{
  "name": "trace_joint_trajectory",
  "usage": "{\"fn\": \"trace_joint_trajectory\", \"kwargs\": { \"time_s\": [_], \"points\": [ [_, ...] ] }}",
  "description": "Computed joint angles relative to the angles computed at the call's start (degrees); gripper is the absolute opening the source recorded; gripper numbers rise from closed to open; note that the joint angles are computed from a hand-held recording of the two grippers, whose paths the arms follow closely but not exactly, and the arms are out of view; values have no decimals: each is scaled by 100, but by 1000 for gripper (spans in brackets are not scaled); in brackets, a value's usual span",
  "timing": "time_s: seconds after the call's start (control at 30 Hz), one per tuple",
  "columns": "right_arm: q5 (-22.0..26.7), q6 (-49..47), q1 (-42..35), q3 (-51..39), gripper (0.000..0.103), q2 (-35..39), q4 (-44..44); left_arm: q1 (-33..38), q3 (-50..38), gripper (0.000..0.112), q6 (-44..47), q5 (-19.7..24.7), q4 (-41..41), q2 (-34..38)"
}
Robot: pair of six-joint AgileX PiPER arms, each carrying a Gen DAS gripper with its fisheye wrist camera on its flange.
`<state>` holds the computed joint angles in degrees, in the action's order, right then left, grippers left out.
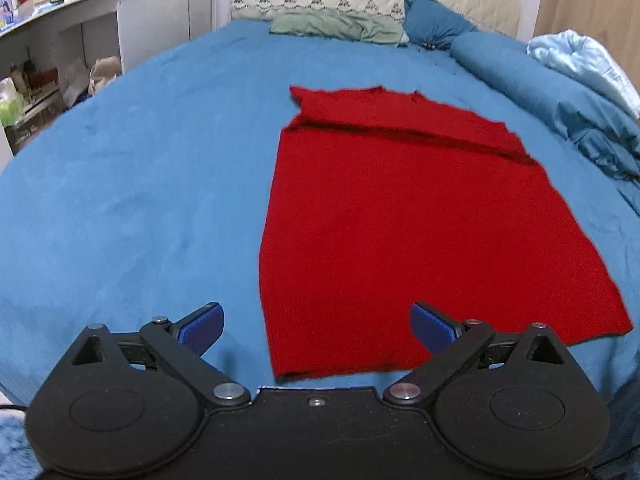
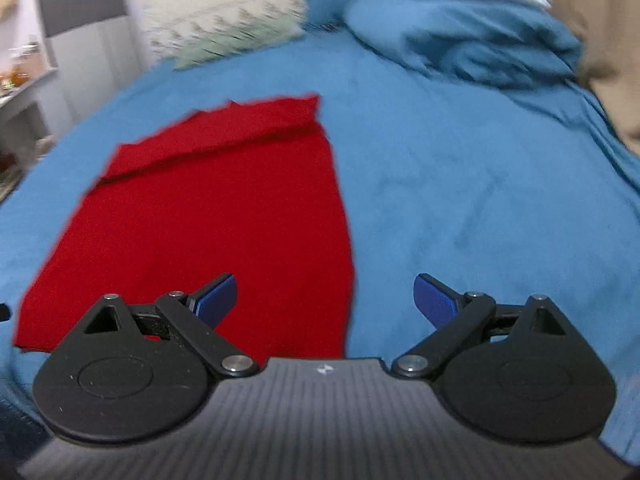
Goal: Fold small clothes
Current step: 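Close the left tool on the hem while the right tool grasps the hem too, then lift the hem with both tools and fold it toward the collar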
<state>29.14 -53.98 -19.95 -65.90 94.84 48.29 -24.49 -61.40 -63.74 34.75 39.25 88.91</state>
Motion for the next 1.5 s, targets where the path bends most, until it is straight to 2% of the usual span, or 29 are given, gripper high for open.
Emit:
{"fn": "trace_joint_trajectory", "kwargs": {
  "time_s": [0.07, 0.17, 0.23, 0.3, 0.37, 0.5, 0.6, 0.63, 0.67, 0.73, 0.87, 0.97, 1.13, 1.27, 1.4, 1.5],
  "points": [
    [-354, 655, 218, 90, 103, 41, -754, 14, 90, 94, -68, -10, 3, 48],
    [-379, 1122, 367, -16, 103, 158, -1185, 139, 100, 88, 15, -93, -181, 159],
    [-306, 1177, 419, -5, 99, 235, -1265, 205, 139, 83, -13, -152, -223, 197],
    [-165, 1316, 467, -72, 86, 360, -1453, 261, 179, 76, 4, -213, -278, 237],
    [-130, 1530, 577, -69, 81, 448, -1715, 306, 188, 67, 90, -242, -386, 282],
    [-312, 1852, 756, -73, 79, 574, -2041, 335, 134, 64, 104, -304, -383, 439],
    [-304, 1852, 775, -86, 73, 613, -2039, 359, 99, 46, 297, -374, -522, 457],
    [-283, 1849, 780, -109, 71, 624, -2032, 378, 97, 35, 449, -425, -619, 457],
    [-246, 1805, 769, -139, 67, 642, -1989, 405, 111, 19, 634, -500, -755, 444],
    [-179, 1691, 732, -145, 58, 635, -1863, 409, 110, 9, 875, -577, -948, 454],
    [-41, 1547, 656, -208, 37, 667, -1630, 316, 23, 8, 679, -442, -840, 482],
    [-28, 1447, 616, -172, 26, 635, -1459, 315, -35, 7, 726, -339, -925, 425],
    [156, 1149, 458, -185, 23, 575, -1021, 219, -166, 7, 734, -100, -820, 259],
    [719, 882, 147, -415, 22, 519, -422, 276, -451, 6, 1024, 89, -939, 50],
    [1283, 947, -23, -963, 22, 523, -251, 501, -1125, 6, 1605, 284, -1275, 59],
    [1702, 1269, -45, -1739, 22, 723, -202, 859, -2010, 6, 2331, 442, -1937, 370]
  ]
}}
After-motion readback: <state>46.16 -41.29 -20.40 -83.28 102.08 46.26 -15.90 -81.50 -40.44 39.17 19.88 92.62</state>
